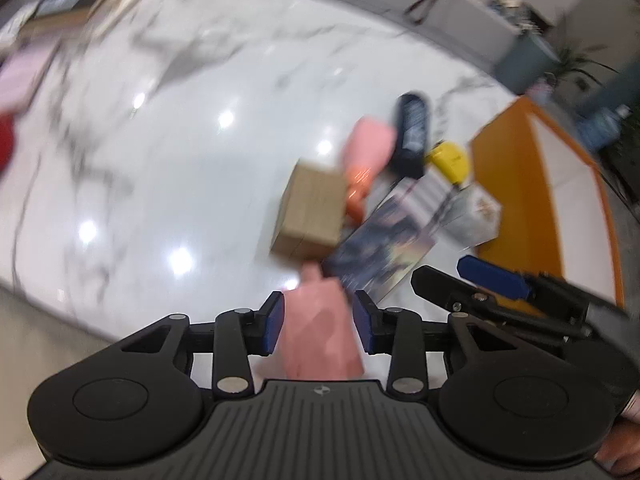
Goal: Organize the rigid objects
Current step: 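Move both tools back toward the remaining items on the table, then grasp the pink straw cup with the left tool while the right tool grasps the brown cardboard cube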
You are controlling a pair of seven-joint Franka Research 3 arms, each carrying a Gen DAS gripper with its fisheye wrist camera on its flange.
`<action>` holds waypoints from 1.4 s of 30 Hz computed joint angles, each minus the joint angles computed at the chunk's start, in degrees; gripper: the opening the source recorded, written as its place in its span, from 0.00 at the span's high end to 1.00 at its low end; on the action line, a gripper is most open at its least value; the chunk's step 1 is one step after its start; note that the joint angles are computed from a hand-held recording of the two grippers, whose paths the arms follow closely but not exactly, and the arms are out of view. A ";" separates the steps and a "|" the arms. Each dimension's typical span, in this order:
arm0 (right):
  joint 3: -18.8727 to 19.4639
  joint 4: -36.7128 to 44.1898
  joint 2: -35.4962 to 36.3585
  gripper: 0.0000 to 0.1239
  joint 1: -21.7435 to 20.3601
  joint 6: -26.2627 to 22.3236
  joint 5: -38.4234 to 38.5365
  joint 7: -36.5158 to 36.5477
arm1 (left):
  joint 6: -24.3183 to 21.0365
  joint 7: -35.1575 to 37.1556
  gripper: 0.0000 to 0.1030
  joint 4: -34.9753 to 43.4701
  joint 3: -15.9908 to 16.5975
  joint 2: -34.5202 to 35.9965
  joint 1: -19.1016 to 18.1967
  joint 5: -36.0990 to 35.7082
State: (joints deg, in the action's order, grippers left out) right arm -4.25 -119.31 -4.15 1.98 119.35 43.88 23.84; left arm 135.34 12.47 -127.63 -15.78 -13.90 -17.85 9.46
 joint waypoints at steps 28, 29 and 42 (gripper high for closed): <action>-0.30 -6.54 -0.85 0.79 0.56 7.94 7.00 -7.74 | -5.99 -6.11 0.37 3.07 -1.04 5.33 -1.01 1.73; -0.36 -6.77 -1.19 0.79 0.60 7.67 7.84 -8.70 | -6.27 -8.15 0.38 2.73 -1.23 4.52 -0.86 2.85; 1.91 -9.12 -4.00 0.51 4.51 8.16 12.02 -10.26 | -10.35 -21.36 0.38 -2.56 -1.72 -4.58 3.26 14.17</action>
State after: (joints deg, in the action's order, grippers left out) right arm -2.34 -128.43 -8.15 6.48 127.51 55.90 13.58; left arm 124.99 -8.89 -130.19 -17.50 -18.47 -14.59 23.62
